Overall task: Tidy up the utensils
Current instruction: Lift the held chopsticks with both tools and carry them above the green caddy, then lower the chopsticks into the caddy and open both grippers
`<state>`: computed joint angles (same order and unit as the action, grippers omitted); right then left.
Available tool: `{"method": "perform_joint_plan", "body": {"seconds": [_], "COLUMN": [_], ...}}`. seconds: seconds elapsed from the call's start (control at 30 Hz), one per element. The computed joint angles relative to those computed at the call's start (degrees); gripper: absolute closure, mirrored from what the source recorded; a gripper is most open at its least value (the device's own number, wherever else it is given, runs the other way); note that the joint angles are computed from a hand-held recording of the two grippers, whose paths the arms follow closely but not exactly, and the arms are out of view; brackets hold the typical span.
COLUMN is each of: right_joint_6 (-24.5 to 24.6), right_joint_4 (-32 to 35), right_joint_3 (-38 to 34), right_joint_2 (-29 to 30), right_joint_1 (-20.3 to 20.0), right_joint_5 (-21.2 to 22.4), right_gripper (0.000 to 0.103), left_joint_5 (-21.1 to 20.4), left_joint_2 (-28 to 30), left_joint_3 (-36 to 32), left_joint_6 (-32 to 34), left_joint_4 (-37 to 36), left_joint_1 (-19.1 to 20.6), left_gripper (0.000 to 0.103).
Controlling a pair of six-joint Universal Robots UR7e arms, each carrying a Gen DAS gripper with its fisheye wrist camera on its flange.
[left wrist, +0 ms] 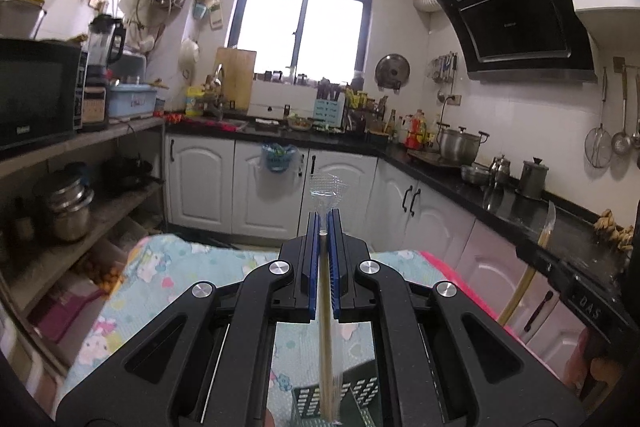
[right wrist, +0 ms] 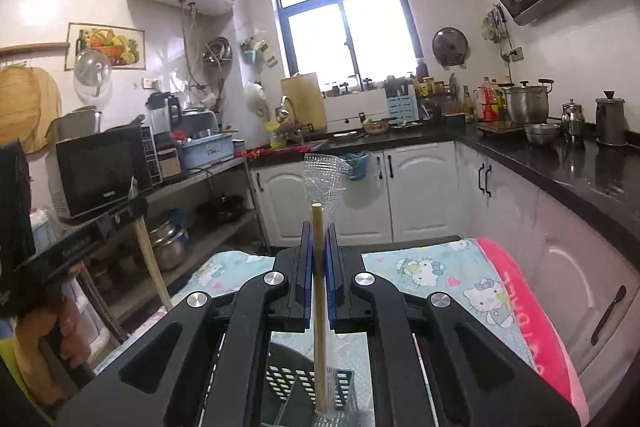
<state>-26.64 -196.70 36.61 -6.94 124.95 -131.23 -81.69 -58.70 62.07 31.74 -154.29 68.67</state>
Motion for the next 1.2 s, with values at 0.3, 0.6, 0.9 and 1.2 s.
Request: {"method": "perform_joint_plan", "body": {"seconds": [0.3, 0.6, 0.9, 1.2], "right_joint_6": [1.8, 4.7, 6.8, 7.9], "right_joint_4": [1.1, 1.7, -0.5, -1.5], "right_joint_3": [0.2, 2.8, 9.3, 14.3], "right_joint_2": [1.1, 0.8, -1.8, -4.2], "right_joint_1": [-1.3, -2.1, -2.3, -1.6], "right_joint_5": [-0.8, -2.7, -4.5, -6.1], "right_gripper": [0.097, 0.072, 0.059, 0.051], "left_joint_5": [-2.0, -3.1, -4.7, -5.9], "left_joint_2": [0.7, 0.6, -1.3, -4.3], "left_joint_3": [0.8, 0.9, 1.7, 3.4], "left_joint_6": [-0.4, -1.2, -5.3, -8.9], "left_joint_4": [0.8, 3.9, 6.6, 8.0], "left_joint_1": [2.1, 3.2, 4.4, 5.3], "left_gripper": [0.101, 0.077, 0.034, 0.01]}}
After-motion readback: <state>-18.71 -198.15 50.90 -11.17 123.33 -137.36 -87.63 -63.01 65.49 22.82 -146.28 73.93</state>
